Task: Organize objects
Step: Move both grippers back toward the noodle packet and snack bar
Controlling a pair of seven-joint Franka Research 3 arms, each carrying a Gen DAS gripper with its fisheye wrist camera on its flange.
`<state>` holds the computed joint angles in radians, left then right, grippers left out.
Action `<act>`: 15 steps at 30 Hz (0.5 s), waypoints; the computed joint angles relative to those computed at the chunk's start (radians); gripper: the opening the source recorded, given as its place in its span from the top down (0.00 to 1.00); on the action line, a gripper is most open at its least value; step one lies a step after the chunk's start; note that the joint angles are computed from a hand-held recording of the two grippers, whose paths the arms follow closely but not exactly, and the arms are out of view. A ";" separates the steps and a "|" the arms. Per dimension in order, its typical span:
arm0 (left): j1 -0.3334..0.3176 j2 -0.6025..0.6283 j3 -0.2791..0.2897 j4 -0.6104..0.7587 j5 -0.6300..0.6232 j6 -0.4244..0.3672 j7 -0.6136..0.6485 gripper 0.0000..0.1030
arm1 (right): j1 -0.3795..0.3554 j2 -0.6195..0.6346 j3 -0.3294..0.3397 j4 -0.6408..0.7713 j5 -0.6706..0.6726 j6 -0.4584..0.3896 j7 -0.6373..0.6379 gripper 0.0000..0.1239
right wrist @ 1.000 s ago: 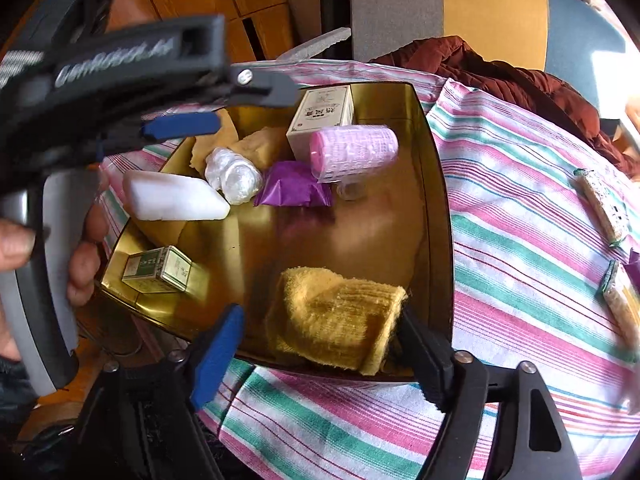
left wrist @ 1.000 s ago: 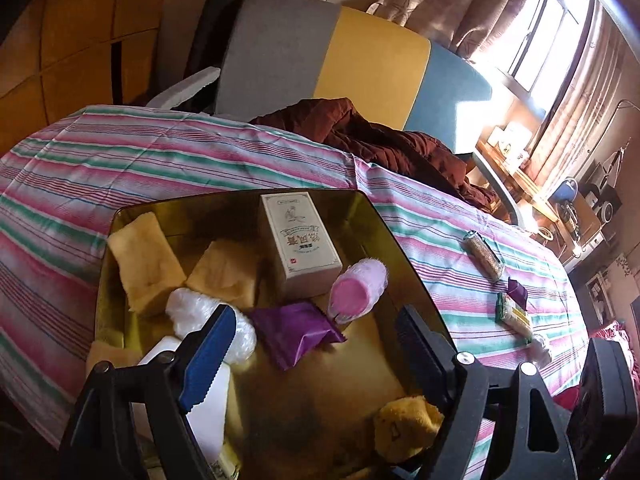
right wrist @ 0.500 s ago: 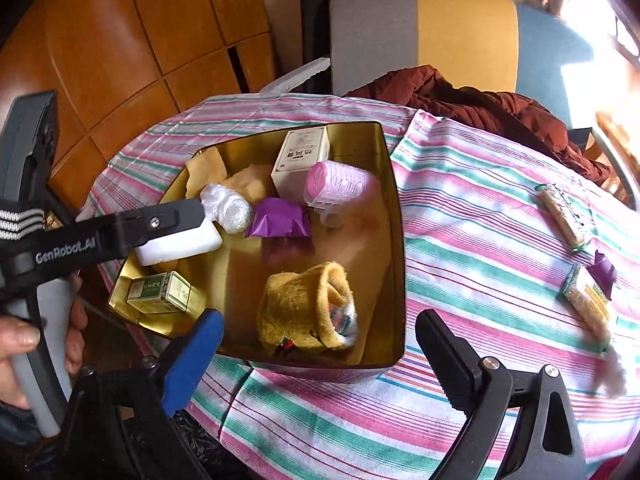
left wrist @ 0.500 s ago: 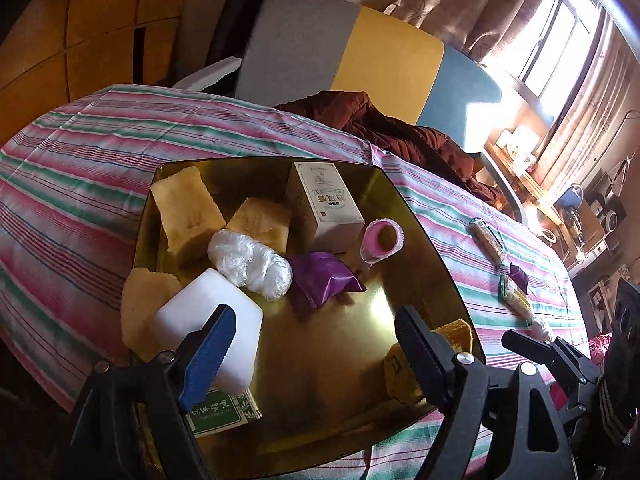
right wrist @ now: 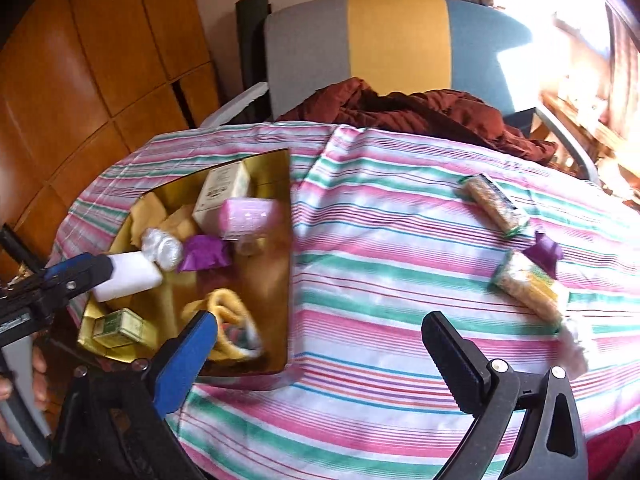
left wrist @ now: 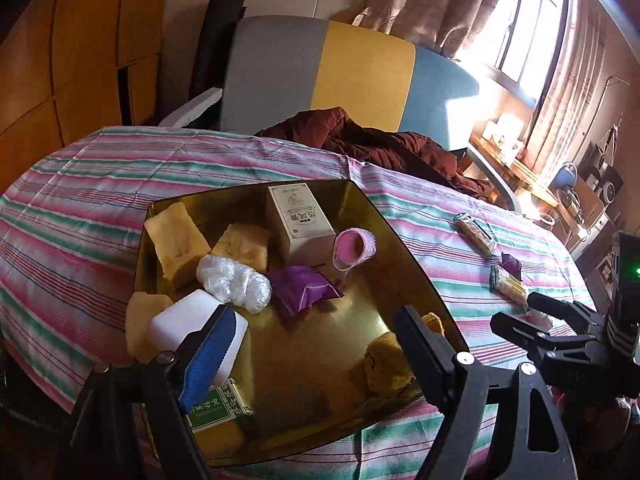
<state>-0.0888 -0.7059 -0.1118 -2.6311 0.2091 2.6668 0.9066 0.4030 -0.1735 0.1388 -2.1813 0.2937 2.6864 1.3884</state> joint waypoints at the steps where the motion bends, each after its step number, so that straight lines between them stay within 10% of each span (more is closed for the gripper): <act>1: -0.001 0.003 -0.004 0.004 0.003 -0.001 0.002 0.19 | -0.009 0.002 0.001 0.003 -0.021 0.001 0.012 0.17; 15: -0.032 0.033 -0.022 0.045 0.013 -0.011 0.020 0.19 | -0.107 0.012 -0.017 0.023 -0.223 0.011 0.150 0.17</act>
<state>-0.1204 -0.6727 -0.1334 -2.5856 0.2219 2.6561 0.9264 0.2965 -0.1615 0.1215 -2.1581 0.0710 2.6977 1.5384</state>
